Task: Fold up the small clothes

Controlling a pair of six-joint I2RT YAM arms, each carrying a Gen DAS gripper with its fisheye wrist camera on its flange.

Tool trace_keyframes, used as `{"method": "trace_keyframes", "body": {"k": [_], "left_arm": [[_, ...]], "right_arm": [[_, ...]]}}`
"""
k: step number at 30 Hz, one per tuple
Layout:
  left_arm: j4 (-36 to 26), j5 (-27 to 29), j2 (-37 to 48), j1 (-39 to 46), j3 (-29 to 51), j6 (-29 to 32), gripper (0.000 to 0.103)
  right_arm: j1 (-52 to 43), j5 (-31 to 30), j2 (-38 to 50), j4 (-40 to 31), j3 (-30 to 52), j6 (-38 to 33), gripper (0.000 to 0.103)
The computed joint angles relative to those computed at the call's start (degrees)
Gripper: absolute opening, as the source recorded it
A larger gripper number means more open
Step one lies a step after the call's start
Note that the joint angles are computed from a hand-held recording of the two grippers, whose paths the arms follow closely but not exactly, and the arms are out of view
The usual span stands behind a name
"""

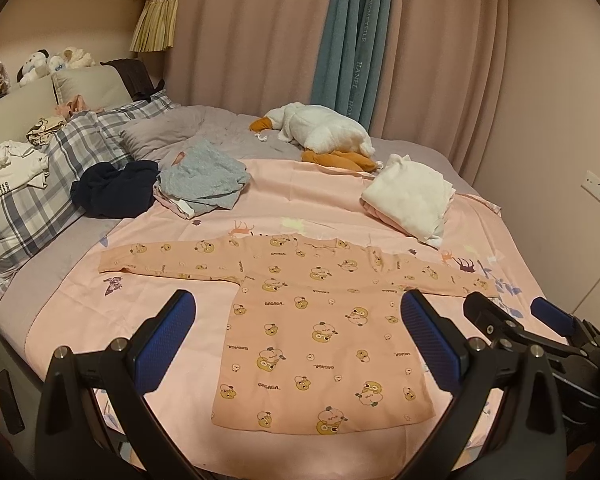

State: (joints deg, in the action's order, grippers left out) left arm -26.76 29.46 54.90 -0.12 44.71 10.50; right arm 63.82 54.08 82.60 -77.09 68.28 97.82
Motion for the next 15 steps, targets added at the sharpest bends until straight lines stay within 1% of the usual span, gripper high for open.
{"method": "trace_keyframes", "body": {"k": [6, 15], "left_arm": [[-0.35, 0.48, -1.21, 0.26, -0.28, 0.23, 0.103], [-0.84, 0.96, -2.77, 0.39, -0.85, 0.39, 0.103]], "right_arm": [[0.94, 0.46, 0.6, -2.19, 0.93, 2.11, 0.103], [1.79, 0.56, -0.18, -3.2, 0.57, 3.46, 0.103]]}}
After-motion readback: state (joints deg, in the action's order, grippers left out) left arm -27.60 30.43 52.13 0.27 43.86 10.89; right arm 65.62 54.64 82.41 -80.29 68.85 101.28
